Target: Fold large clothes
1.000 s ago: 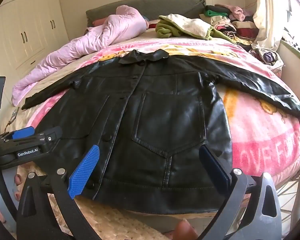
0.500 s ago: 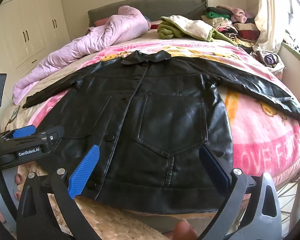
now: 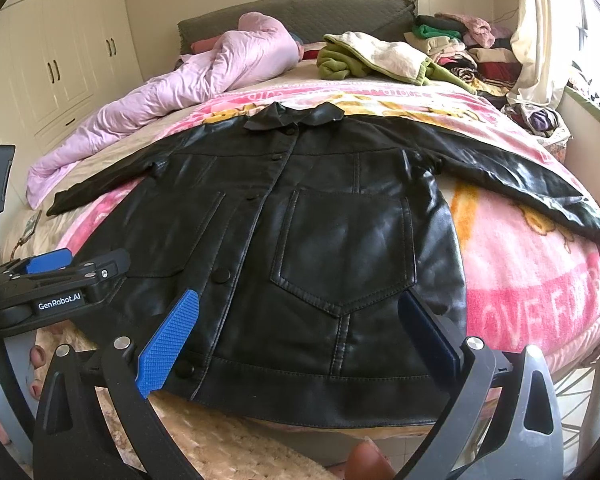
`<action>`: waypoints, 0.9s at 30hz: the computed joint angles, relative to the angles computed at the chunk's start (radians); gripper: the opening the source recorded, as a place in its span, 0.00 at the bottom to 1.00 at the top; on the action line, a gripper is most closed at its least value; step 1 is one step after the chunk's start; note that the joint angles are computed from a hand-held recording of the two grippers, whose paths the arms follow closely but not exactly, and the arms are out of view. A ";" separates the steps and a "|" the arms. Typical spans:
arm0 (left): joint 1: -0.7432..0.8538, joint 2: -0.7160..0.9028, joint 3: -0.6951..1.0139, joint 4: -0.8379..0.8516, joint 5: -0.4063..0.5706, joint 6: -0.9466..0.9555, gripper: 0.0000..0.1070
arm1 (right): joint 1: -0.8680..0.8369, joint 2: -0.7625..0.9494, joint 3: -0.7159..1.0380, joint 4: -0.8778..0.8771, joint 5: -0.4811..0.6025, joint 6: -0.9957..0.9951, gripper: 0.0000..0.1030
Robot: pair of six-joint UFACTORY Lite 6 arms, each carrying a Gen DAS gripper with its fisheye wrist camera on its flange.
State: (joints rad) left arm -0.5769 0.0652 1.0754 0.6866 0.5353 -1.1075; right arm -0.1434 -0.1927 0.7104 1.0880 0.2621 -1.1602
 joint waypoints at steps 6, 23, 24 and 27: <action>0.002 -0.002 0.001 -0.006 0.000 0.007 0.88 | -0.002 0.002 0.002 -0.001 0.003 -0.002 0.96; -0.003 0.000 0.004 0.002 0.002 -0.004 0.88 | -0.002 0.012 0.024 -0.026 0.014 0.029 0.96; -0.004 0.001 0.005 0.004 0.003 -0.006 0.88 | -0.001 0.016 0.030 -0.036 0.017 0.041 0.96; -0.004 0.002 0.006 0.001 0.005 -0.003 0.88 | 0.006 0.033 0.050 -0.049 0.019 0.056 0.96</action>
State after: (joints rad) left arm -0.5805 0.0673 1.0819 0.6878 0.5398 -1.1102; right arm -0.1377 -0.1599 0.7604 1.0389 0.2806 -1.1041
